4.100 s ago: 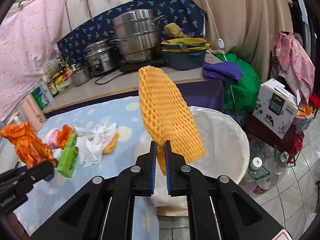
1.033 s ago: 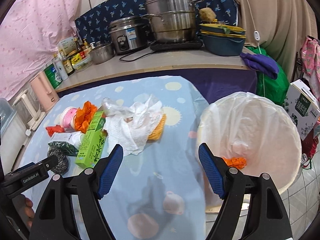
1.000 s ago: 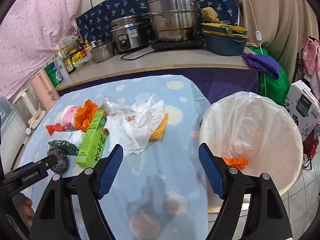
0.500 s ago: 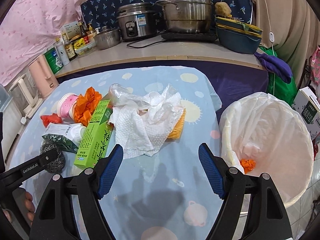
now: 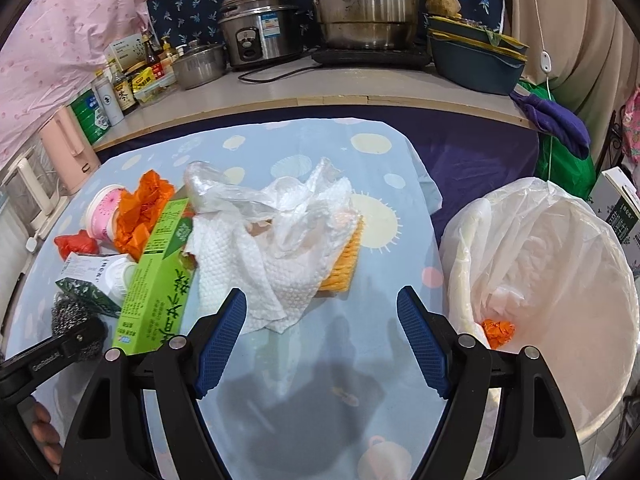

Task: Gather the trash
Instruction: 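Grasp the steel wool scrubber with the left gripper while the right grasps the clear plastic bag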

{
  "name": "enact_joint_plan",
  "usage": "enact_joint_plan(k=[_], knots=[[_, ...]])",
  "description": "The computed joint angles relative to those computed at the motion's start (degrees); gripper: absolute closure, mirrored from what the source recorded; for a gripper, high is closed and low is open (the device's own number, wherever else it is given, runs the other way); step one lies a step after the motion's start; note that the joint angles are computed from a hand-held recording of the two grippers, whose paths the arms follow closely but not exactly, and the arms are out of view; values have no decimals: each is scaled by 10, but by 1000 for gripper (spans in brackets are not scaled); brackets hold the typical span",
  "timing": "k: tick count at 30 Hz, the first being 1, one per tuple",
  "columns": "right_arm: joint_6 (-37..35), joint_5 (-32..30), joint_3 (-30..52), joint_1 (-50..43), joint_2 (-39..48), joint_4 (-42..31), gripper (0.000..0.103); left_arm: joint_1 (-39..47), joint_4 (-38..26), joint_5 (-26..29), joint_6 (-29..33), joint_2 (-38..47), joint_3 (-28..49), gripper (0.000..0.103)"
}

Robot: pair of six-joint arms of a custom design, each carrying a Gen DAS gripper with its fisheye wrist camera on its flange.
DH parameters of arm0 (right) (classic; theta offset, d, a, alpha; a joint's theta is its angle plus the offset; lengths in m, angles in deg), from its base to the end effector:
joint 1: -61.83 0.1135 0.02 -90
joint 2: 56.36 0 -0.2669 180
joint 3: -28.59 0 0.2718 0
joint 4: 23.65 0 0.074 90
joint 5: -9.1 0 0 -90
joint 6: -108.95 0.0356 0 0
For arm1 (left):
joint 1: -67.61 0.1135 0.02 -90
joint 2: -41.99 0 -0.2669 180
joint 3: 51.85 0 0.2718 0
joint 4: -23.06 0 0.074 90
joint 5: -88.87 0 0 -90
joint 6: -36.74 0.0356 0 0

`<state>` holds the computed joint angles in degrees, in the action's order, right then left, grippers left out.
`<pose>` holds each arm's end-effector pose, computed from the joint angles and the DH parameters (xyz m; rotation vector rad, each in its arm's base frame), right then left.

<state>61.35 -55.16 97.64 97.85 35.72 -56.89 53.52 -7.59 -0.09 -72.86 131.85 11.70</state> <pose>0.2831 0.1867 0.1857 0.3010 2.3991 0.0352 0.3129 -0.0792 0.1681 -0.1173 2.5814 -0.2445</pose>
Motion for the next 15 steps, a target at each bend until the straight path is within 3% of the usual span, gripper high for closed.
enact_joint_plan(k=[7, 15], knots=[[-23, -15, 6, -17, -2, 22, 29, -1, -1, 3, -3, 1, 1, 53], [-64, -52, 80, -23, 57, 55, 30, -4, -4, -3, -2, 6, 5, 53]])
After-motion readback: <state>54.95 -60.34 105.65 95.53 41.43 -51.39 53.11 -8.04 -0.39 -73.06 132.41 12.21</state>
